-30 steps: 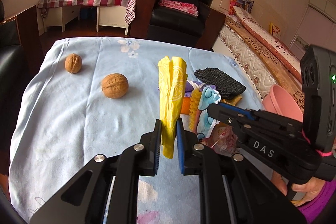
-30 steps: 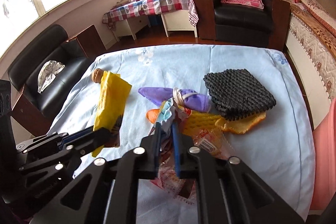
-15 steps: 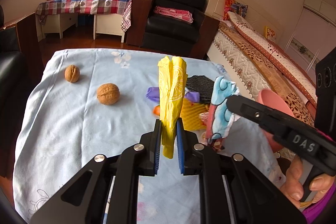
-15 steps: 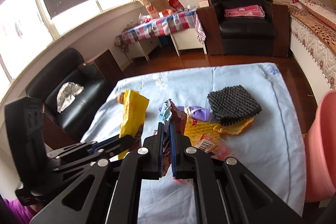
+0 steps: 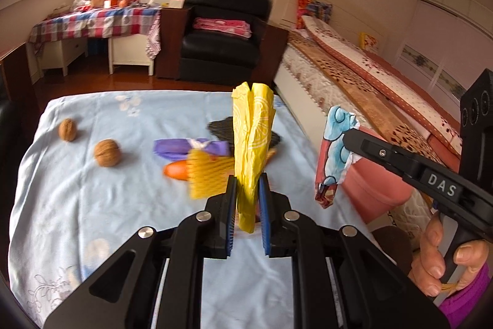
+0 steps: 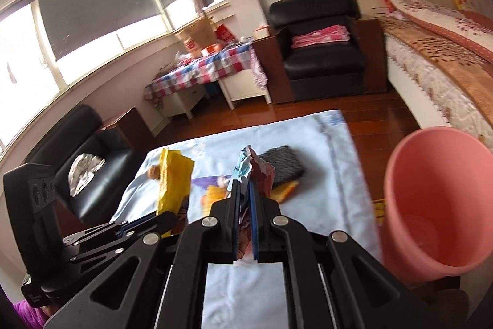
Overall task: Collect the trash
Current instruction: 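Carry both items over the pink bucket and open both tools to drop them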
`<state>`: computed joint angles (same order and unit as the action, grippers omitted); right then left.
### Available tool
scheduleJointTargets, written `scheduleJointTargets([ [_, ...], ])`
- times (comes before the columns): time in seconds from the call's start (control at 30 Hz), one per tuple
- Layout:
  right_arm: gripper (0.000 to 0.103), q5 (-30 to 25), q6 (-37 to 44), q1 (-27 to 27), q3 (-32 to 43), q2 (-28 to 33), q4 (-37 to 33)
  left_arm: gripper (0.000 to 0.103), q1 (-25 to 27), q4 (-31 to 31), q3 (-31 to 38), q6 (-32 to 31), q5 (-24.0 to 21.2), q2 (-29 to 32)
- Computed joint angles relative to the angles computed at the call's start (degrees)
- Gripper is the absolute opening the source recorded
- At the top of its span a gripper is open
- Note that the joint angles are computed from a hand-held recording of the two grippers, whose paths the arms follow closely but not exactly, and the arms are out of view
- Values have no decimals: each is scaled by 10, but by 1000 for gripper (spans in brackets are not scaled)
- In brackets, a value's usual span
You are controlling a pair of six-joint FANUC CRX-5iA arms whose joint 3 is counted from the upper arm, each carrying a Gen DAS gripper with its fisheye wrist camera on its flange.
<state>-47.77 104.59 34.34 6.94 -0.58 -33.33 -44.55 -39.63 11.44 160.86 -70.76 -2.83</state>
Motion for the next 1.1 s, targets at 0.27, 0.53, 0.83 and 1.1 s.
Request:
scheduleJointTargets([
  [0.27,6,36,-33,-40,-28,-18,35,13,3,21,52,-58,34,52],
  [0.53,6,61,-67,-90,-36,-19,57,13,13,51,115,-125,80,108],
  [0.83,6,60,-78,-141,-32,-7,56,13,23,102,183,-197,113,178],
  [1.1,6,59,-79,-172,-31,7,45,13,36,151,233,-254,126,233],
])
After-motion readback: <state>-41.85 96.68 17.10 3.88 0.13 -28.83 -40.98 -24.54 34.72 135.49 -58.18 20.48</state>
